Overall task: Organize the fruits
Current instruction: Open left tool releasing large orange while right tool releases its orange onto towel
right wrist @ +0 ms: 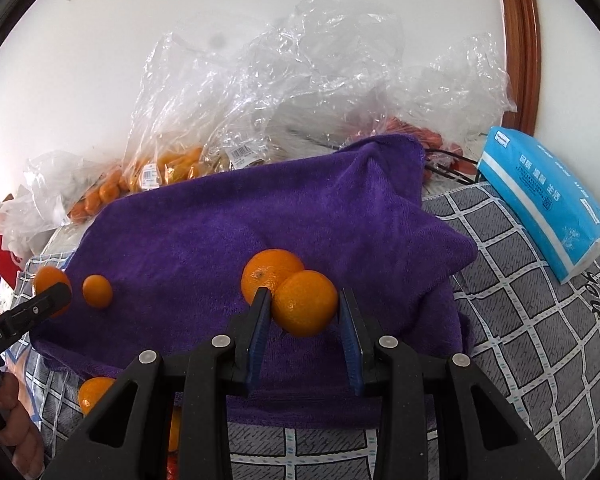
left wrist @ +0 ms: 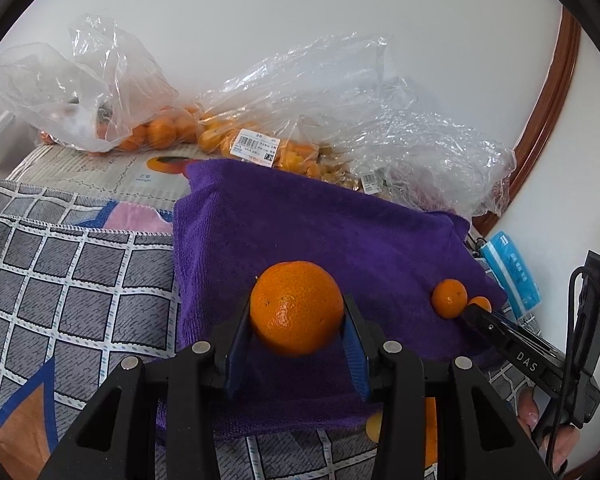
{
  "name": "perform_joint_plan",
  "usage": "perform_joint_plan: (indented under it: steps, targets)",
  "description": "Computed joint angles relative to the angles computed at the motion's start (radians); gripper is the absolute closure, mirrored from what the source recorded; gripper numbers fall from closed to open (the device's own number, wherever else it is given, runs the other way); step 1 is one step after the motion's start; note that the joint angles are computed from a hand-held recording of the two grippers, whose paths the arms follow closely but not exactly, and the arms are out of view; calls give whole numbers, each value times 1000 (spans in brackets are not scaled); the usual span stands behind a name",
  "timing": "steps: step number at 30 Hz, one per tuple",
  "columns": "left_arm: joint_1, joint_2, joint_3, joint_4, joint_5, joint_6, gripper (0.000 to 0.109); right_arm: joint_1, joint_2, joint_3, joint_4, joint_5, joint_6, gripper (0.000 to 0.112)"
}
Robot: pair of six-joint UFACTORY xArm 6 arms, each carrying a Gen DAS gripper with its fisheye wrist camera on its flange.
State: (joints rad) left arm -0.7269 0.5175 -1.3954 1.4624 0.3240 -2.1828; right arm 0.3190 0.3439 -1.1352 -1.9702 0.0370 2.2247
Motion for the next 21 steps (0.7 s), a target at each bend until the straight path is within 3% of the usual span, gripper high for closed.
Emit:
perform_joint_plan:
  steps: [4, 7, 12, 16, 21]
  targets:
    - [-8, 6, -5, -34, 15, 44, 68, 3, 3, 5, 41, 14, -52, 77]
    - [-9, 10, -9, -50, 18, 62, 68, 10, -2, 5, 14, 23, -28, 64]
    - [-14, 13, -12, -66, 33, 81, 68, 42, -42, 20, -162, 78, 148, 47]
    - [-15, 16, -16, -81, 37, 103, 68, 59, -74, 48, -215, 136, 224, 35]
    - [-30, -11, -1, 23, 82, 4, 53, 51, -85, 57, -217, 141, 251, 35]
